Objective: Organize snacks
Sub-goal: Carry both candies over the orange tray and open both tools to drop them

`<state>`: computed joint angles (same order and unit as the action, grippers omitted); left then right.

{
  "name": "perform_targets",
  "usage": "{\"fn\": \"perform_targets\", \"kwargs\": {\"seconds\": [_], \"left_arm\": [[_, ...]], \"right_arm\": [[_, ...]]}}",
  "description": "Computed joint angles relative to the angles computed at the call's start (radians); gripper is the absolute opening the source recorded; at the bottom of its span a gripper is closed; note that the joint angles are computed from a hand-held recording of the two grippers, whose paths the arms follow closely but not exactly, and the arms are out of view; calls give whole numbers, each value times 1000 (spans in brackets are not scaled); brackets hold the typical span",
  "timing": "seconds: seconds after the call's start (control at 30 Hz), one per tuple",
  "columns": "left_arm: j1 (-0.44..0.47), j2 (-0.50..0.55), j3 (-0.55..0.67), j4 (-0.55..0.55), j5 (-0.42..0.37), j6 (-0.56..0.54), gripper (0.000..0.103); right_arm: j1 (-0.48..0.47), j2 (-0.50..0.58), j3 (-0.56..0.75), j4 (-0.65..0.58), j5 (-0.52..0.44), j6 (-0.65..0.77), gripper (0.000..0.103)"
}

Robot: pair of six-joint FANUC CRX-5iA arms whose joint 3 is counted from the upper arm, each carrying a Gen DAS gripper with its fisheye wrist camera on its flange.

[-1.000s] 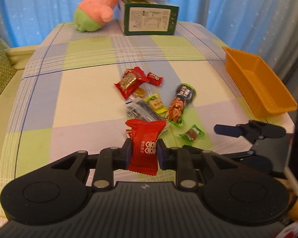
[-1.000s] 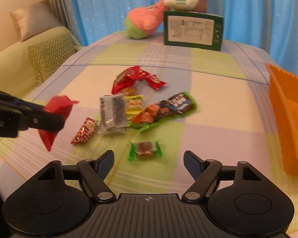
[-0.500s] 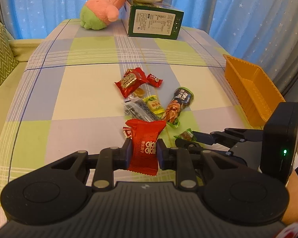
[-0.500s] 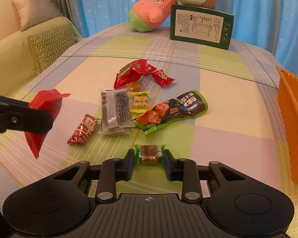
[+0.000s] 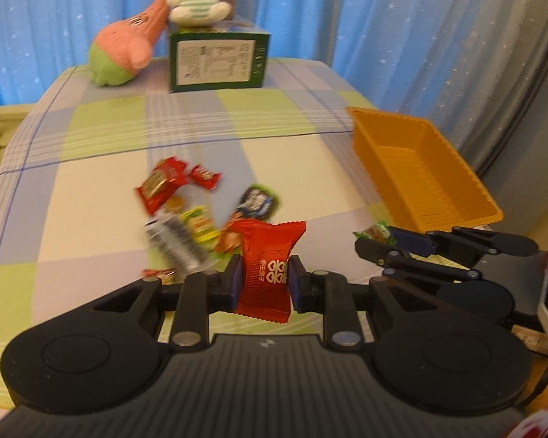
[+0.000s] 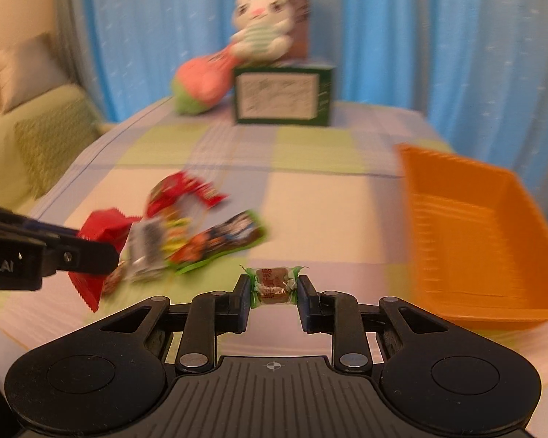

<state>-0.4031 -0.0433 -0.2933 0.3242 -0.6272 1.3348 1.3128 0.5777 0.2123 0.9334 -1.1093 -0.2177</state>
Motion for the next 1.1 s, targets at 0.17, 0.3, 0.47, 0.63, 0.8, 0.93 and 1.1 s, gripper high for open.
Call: {"fn": "perform_targets", "kwargs": {"seconds": [0.17,0.3,0.47,0.63,0.8,0.93,1.1], "left_arm": [[-76,52,64,31,22,-3,23],[-138,113,141,31,25,10,23],[-194,189,236,27,21,37,23],[-230,269,334,14,3,67,23],[-251,328,405,3,-16,90,23],[-262,371,456,2,-37,109,23],[-271,413,502,-4,-59,120,23]], "right_arm": [[14,-99,-112,30,-91,-88,27],[19,-176,-197,31,-151,-147,27],[27,-268,-297,33,-213,-231,27],[27,-338,-366,6,-235,-268,27],[6,-385,-416,-23,-204,-273,27],[-7,-408,-446,-33,-185,-281,27],[-22,-418,-467,-37,-170,-294,27]]}}
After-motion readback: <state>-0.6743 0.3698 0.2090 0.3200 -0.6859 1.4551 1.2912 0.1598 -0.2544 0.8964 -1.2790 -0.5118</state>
